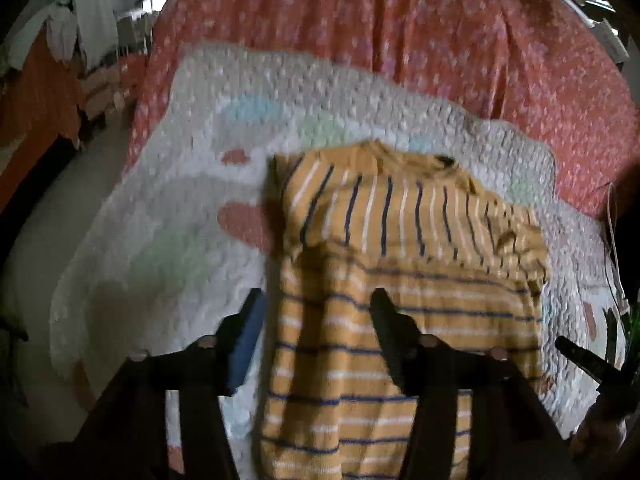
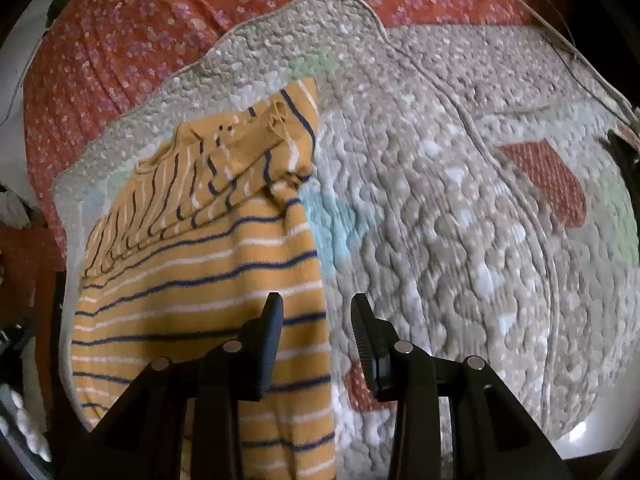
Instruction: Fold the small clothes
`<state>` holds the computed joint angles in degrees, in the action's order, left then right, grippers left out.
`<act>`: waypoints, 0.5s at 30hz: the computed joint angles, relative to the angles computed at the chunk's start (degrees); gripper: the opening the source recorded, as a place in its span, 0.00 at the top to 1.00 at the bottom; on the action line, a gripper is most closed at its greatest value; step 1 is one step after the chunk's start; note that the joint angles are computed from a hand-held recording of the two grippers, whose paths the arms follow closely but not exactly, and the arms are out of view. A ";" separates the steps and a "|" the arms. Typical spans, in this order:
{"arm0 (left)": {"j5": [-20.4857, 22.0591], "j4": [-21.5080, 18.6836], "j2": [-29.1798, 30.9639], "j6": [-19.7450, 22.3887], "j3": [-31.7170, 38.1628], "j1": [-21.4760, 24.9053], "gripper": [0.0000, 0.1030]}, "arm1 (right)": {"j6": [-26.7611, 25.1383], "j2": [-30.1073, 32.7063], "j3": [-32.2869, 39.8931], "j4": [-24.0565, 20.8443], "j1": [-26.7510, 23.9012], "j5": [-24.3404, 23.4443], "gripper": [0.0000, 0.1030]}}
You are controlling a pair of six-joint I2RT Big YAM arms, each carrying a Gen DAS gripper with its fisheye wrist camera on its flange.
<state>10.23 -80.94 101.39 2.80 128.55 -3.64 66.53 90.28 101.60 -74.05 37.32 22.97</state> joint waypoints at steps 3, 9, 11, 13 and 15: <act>-0.22 1.85 0.55 -0.21 1.09 -0.28 0.41 | -0.07 1.53 1.91 -1.49 0.20 1.92 0.63; -0.37 -1.20 8.30 -1.69 11.42 -1.32 0.39 | -2.58 3.86 5.12 -2.94 0.70 2.77 0.63; 0.06 -2.29 10.83 -2.48 14.82 -1.42 0.39 | -4.63 5.54 8.42 -4.77 0.92 3.36 0.63; 0.30 -0.98 11.34 -2.92 14.67 -1.43 0.39 | -7.20 7.33 12.44 -5.71 0.66 3.43 0.63; -0.55 1.43 10.56 -3.03 12.28 -1.49 0.39 | -9.69 9.68 17.01 -7.11 0.07 2.95 0.62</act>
